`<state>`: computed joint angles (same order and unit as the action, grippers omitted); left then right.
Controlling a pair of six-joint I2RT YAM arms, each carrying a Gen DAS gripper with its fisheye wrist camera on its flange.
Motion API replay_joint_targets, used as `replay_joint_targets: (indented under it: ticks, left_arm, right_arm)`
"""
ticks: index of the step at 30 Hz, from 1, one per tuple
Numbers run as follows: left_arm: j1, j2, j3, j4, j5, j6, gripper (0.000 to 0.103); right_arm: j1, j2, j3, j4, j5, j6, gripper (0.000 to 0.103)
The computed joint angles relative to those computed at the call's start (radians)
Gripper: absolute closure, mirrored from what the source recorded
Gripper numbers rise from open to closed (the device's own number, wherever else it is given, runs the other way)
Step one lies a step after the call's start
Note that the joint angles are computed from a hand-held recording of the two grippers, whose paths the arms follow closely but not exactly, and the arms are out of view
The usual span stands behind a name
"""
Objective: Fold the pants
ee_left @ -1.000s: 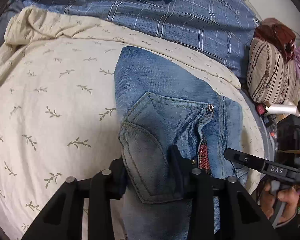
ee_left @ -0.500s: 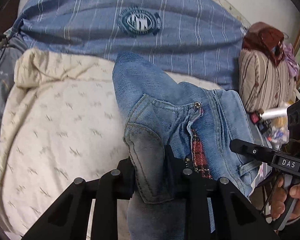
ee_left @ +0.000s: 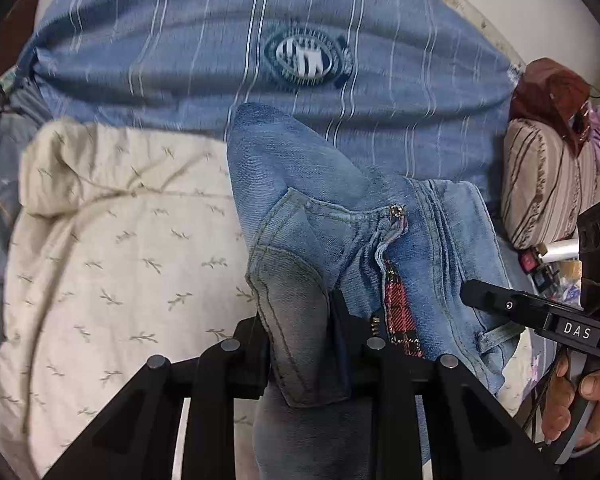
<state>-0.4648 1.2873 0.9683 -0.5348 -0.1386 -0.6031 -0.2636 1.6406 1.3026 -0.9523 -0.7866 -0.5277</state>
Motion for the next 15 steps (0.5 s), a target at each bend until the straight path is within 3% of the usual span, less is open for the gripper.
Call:
replay_joint_targets:
  ticks: [5, 7, 9, 11, 15]
  left_arm:
    - [0.019, 0.110, -0.073, 0.136, 0.045, -0.011, 0.075]
    - [0.013, 0.132, -0.097, 0.177, 0.022, -0.021, 0.066]
    - [0.025, 0.126, -0.128, 0.216, 0.033, -0.041, 0.058]
    - [0.033, 0.108, -0.127, 0.192, 0.030, -0.057, 0.050]
    - [0.007, -0.009, -0.135, 0.109, -0.012, -0.077, 0.048]
  right_arm:
    - [0.012, 0.110, -0.040, 0.126, 0.035, 0.053, 0.084]
    - [0.021, 0.138, -0.070, 0.187, 0.071, 0.066, 0.084]
    - [0.019, 0.168, -0.085, 0.231, 0.084, 0.097, 0.075]
    - [0.012, 0.193, -0.076, 0.231, 0.098, 0.117, 0.066]
    - [-0.006, 0.097, -0.113, 0.219, 0.124, 0.075, 0.065]
